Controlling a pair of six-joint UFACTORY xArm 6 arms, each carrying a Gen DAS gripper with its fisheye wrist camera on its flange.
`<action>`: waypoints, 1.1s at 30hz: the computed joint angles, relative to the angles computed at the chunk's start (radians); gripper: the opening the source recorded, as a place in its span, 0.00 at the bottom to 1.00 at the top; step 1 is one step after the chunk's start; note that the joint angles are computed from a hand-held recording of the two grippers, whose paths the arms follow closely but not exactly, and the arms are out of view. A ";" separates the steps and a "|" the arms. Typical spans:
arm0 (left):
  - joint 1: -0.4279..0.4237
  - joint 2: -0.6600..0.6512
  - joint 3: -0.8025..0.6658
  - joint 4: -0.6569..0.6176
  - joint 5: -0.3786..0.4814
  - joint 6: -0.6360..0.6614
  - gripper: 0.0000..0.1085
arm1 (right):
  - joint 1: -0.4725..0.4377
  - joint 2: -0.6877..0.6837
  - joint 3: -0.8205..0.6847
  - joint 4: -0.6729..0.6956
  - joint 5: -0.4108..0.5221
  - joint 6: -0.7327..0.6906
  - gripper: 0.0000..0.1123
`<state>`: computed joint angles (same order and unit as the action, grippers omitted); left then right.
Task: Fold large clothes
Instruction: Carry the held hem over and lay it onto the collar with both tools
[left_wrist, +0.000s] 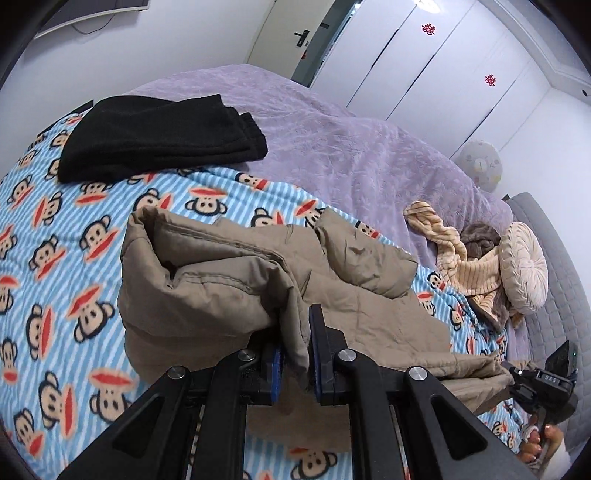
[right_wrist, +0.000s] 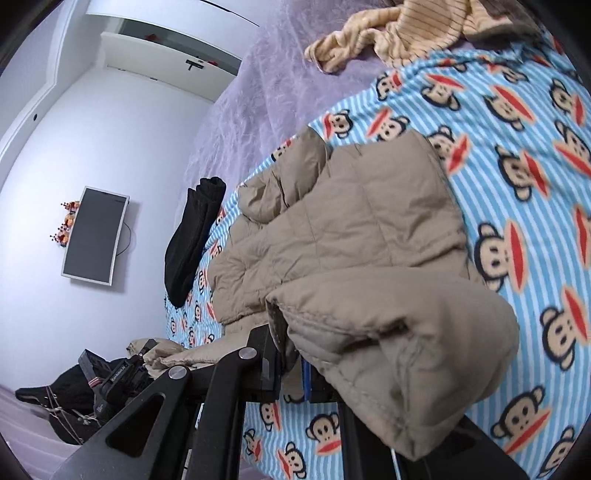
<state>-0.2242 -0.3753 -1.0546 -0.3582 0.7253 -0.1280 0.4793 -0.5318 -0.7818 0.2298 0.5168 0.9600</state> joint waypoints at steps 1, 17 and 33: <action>-0.003 0.047 -0.034 -0.001 -0.019 0.019 0.13 | -0.017 0.027 -0.030 -0.015 0.007 -0.010 0.08; -0.007 0.631 -0.454 0.139 -0.113 -0.033 0.13 | -0.207 0.555 -0.432 -0.036 0.023 -0.243 0.08; -0.044 0.708 -0.494 0.384 -0.166 -0.156 0.49 | -0.240 0.797 -0.488 0.118 -0.077 -0.374 0.08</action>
<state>-0.2686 0.3322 -1.5488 0.0258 0.5596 -0.2844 0.2389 0.2650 -1.2695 0.3475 0.4403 0.5857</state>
